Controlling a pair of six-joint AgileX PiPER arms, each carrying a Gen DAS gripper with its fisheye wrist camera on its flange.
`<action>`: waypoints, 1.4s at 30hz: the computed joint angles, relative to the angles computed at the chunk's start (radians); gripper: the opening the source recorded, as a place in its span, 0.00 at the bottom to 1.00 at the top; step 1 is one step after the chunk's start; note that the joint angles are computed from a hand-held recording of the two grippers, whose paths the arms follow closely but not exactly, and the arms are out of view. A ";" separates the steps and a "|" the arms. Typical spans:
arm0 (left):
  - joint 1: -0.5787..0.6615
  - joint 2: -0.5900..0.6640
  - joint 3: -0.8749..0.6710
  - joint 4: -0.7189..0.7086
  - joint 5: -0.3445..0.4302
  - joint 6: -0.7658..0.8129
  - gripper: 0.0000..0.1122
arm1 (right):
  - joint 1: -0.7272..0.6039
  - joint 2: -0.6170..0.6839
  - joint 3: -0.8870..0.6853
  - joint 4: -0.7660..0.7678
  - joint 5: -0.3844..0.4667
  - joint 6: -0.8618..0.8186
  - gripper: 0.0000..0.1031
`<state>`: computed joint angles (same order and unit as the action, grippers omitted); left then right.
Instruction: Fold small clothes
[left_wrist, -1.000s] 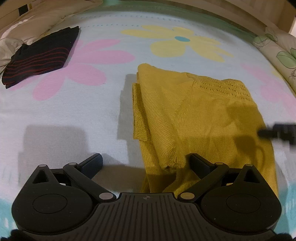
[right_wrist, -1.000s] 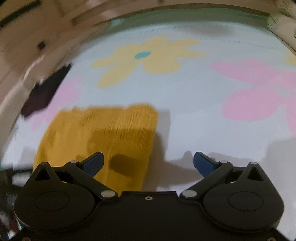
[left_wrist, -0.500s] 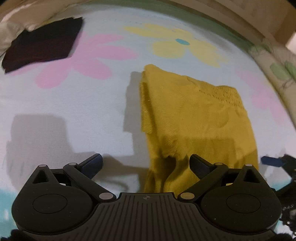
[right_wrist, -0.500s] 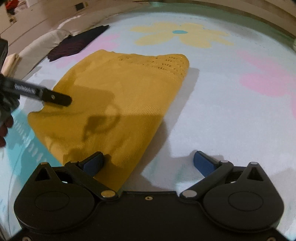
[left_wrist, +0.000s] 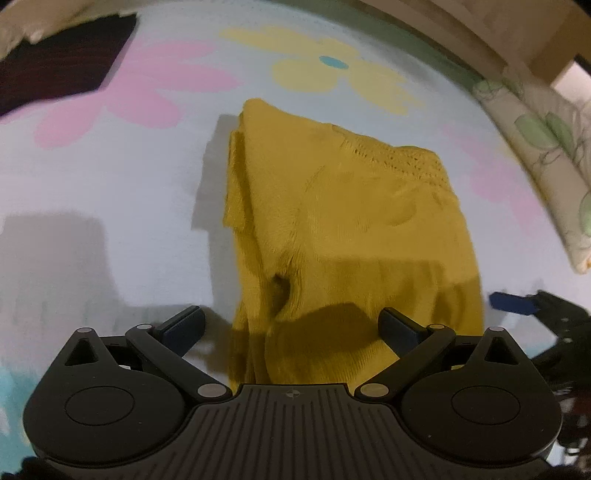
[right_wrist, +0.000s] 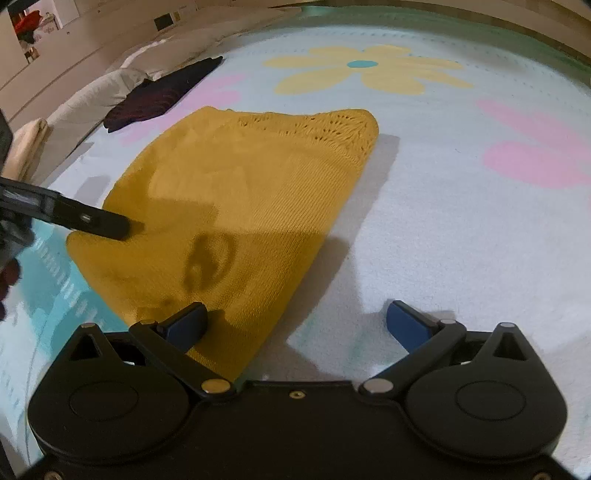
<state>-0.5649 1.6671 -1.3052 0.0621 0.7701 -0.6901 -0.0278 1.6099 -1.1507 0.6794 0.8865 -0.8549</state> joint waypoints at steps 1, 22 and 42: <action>-0.003 0.006 -0.006 0.012 0.000 -0.008 0.90 | -0.007 0.003 -0.001 0.012 0.006 -0.009 1.00; 0.021 0.074 -0.026 0.037 -0.138 -0.001 0.91 | -0.076 0.416 -0.301 0.577 0.211 -0.020 1.00; -0.052 0.009 -0.045 0.159 -0.175 -0.135 0.20 | -0.020 0.304 -0.320 0.429 0.144 0.127 0.37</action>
<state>-0.6169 1.6757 -1.3502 0.2213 0.5953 -0.8253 -0.0477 1.9135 -1.4707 1.1086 1.0305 -0.7282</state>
